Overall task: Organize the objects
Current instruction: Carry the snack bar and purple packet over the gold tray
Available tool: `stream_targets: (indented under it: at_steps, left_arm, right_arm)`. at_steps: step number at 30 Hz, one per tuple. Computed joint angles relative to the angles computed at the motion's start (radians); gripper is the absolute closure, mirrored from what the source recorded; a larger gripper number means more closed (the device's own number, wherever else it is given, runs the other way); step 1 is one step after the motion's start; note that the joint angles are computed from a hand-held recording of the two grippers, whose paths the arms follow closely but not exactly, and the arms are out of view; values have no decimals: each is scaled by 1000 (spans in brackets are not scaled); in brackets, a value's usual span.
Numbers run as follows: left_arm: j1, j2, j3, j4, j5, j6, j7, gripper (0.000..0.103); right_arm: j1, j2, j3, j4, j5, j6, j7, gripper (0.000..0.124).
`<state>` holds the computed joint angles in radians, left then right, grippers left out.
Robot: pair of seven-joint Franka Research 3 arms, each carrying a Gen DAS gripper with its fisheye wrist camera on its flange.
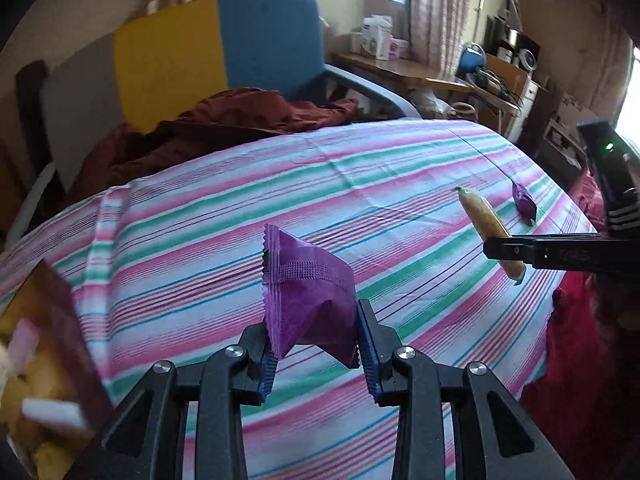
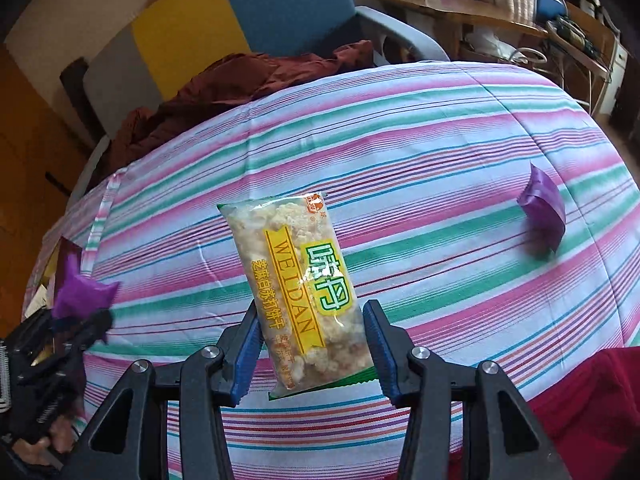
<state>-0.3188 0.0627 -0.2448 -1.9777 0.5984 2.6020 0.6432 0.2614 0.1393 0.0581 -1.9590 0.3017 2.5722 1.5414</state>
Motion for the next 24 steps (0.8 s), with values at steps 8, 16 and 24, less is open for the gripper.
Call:
stream_targets:
  at_steps: [8, 16, 24]
  left_arm:
    - [42, -215, -20, -186, 72, -12, -121, 67]
    - [89, -383, -45, -321, 55, -11, -154, 67]
    - [128, -518, -57, -433, 23, -20, -170, 67]
  right_arm:
    - [22, 9, -6, 9, -101, -8, 45, 74]
    - [53, 22, -11, 31, -237, -50, 110, 74]
    - [90, 7, 31, 49, -209, -43, 90, 74]
